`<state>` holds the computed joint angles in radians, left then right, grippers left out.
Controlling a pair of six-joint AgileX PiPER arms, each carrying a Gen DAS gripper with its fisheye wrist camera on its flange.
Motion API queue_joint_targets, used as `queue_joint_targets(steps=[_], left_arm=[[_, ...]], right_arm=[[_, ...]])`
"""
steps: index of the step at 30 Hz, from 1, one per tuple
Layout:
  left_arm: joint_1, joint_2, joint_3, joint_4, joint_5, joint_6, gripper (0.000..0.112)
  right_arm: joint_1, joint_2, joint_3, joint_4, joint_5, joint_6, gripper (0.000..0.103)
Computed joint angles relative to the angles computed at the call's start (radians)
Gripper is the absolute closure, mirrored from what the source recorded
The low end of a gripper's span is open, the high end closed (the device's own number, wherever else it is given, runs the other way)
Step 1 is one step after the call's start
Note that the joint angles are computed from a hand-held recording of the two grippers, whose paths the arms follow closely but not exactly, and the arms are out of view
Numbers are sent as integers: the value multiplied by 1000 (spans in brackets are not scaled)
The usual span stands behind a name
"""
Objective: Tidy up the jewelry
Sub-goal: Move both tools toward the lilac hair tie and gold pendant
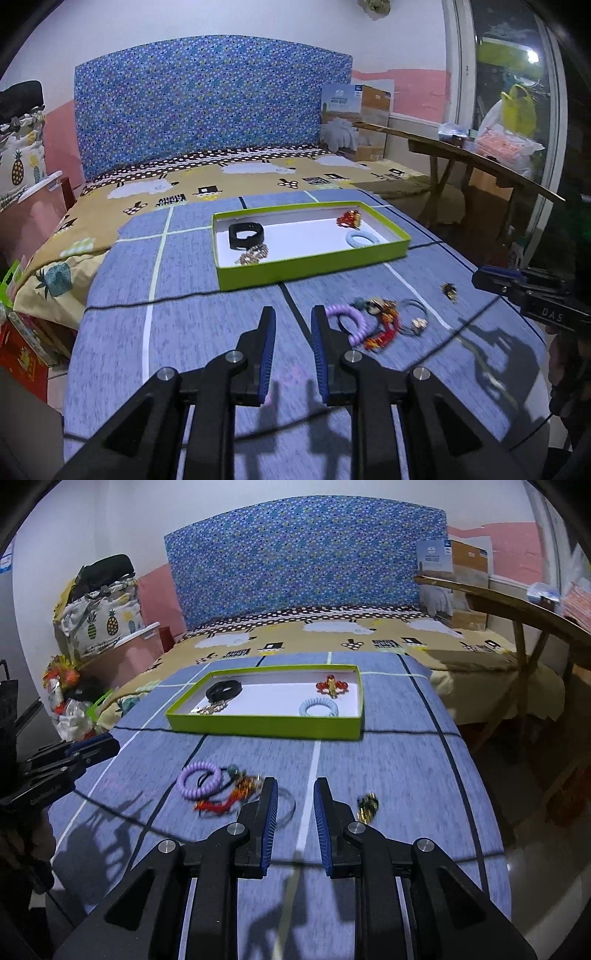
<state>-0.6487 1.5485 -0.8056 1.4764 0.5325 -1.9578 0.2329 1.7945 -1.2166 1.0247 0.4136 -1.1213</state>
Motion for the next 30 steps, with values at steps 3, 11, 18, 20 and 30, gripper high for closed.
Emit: queue_joint_targets(steps=[3,11,18,20,30], left_arm=[[-36,-16,26,-4,11,-31,91],[-84,-9,19,-16,4,-24,91],[-83,13,1,-15,-17,-21,85],[-81,24,-8,-26,-20,-9,85],[-52,75,-61,-47,-84,52,84]], right_arm=[[-14,-39,69,74,-9,-75,82],[-39,-70,135,131,-4,-136,82],[-45,-63,131,122,-12,-123,82],[-43,-57,126,107,-16,-105,82],[-46,-13,86,46,-17,-34,82]])
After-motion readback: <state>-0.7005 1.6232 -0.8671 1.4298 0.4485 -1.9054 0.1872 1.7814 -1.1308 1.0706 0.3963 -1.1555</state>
